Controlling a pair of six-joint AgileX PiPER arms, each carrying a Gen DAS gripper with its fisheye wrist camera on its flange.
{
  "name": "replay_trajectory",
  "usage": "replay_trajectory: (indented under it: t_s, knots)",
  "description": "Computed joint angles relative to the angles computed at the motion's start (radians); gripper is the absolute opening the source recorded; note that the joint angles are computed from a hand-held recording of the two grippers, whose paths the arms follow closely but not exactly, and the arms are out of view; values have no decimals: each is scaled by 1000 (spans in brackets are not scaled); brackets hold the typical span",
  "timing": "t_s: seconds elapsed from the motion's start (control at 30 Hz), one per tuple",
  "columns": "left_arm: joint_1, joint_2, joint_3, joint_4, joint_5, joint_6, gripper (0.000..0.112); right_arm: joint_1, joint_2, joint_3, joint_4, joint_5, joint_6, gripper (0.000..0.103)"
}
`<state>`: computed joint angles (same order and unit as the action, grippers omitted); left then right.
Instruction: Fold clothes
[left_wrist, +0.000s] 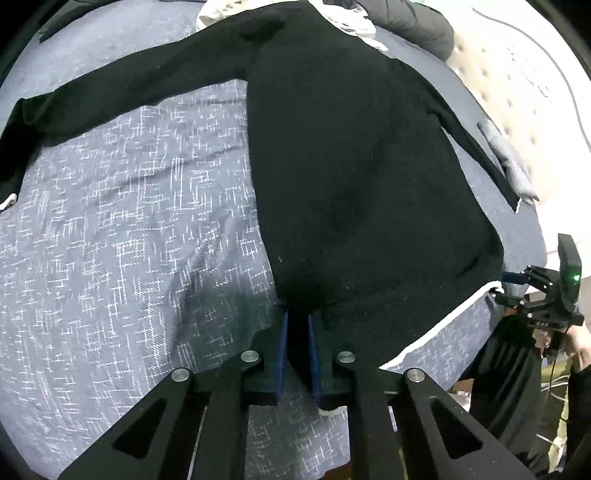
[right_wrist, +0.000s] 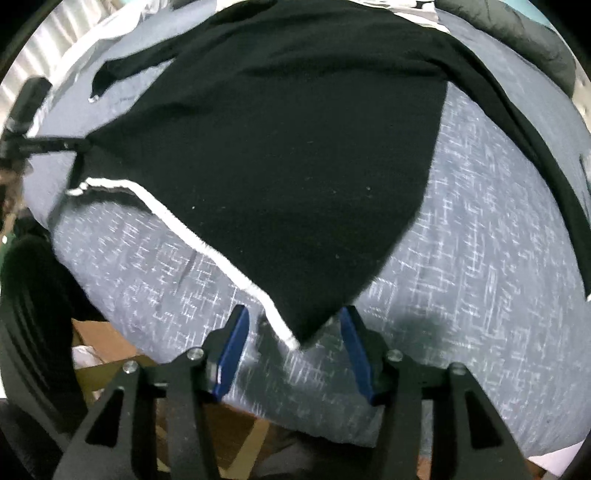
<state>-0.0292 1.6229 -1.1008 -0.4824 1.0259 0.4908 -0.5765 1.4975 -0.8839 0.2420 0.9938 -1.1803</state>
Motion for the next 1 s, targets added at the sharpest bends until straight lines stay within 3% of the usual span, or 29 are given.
replay_trajectory:
  t_s: [0.13,0.2,0.3,0.63,0.87,1.0]
  knots:
    - [26,-3,5,-12,3,14,11,43,2,27,-38,-71,45,47]
    - [31,3,4,-18,0,14,11,41,8,23,-35,-84,57,25]
    - [45,2,6,-22,3,22,11,-1,22,-20,20,-48,31,10]
    - [5,-28,23,-16,-8,9,18,-111,8,-169,168,105,-57,7]
    - [-34,-171,104,34,37,30,38,-118,18,-180,168,129,-52,7]
    - [-81,-168,122,43,26,23,44,-112,-9,-168,170,144,-41,7]
